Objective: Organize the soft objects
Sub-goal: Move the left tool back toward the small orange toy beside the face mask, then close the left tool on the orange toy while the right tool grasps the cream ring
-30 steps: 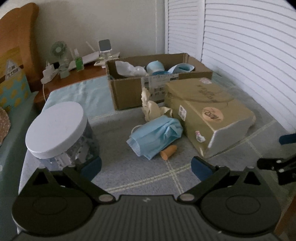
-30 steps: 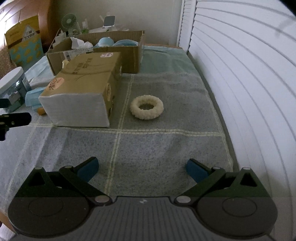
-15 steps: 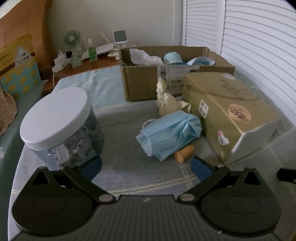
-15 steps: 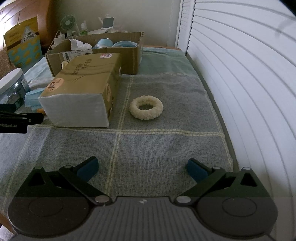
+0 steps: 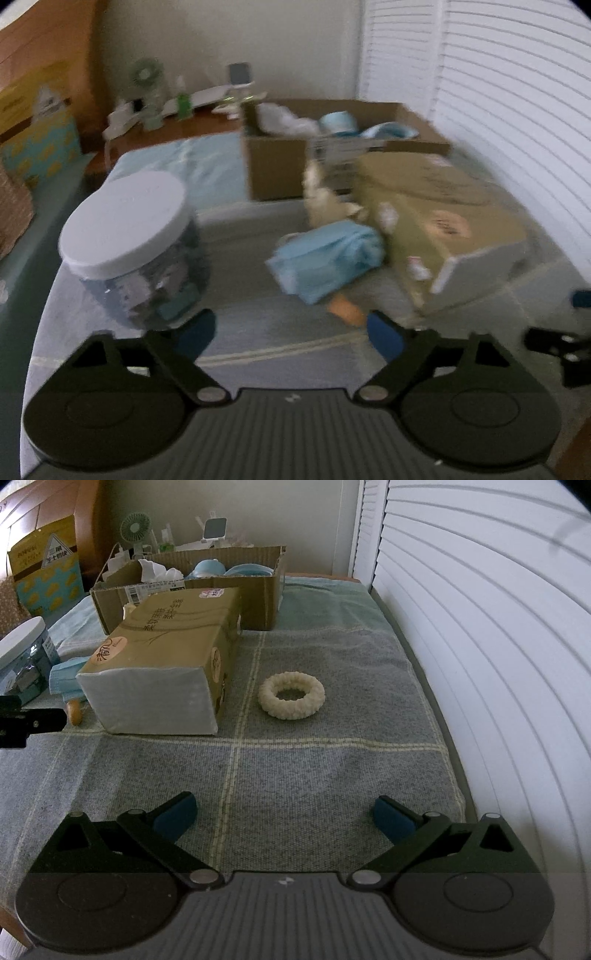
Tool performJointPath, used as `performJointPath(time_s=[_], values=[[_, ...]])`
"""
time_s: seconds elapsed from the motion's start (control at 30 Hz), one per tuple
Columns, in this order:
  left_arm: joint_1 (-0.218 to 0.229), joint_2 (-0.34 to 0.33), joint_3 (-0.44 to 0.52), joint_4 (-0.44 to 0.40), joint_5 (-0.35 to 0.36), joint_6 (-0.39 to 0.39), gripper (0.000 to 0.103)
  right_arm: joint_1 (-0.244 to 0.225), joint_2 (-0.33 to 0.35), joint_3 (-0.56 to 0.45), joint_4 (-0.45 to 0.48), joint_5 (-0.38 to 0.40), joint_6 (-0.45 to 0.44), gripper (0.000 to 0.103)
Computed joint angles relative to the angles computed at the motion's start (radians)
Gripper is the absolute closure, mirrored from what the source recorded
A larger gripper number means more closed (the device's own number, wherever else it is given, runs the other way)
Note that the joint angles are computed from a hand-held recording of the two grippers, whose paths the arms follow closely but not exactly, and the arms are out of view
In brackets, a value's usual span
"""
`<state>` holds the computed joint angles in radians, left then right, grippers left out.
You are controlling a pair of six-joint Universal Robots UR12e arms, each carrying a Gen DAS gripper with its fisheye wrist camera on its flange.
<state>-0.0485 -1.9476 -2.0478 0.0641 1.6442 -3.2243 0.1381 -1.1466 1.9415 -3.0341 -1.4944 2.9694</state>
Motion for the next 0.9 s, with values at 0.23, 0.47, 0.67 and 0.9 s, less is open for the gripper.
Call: performJointPath(time_s=[0.23,0.47,0.67,0.9], values=[[0.002,-0.016,0.012,-0.006,-0.098,0.122,0.043,-0.005,0.002,0.013,-0.037,0.014,-0.011,0.0],[0.036,-0.02,0.026,-0.044,-0.224,0.238,0.046,-0.009,0.002,0.017,-0.048,0.03,-0.026,0.0],[0.052,-0.028,0.039,-0.064,-0.28,0.285,0.044,-0.009,0.004,0.013,-0.046,0.032,-0.028,0.0],[0.065,-0.01,0.034,-0.109,-0.332,0.372,0.05,-0.009,0.004,0.013,-0.044,0.032,-0.027,0.0]])
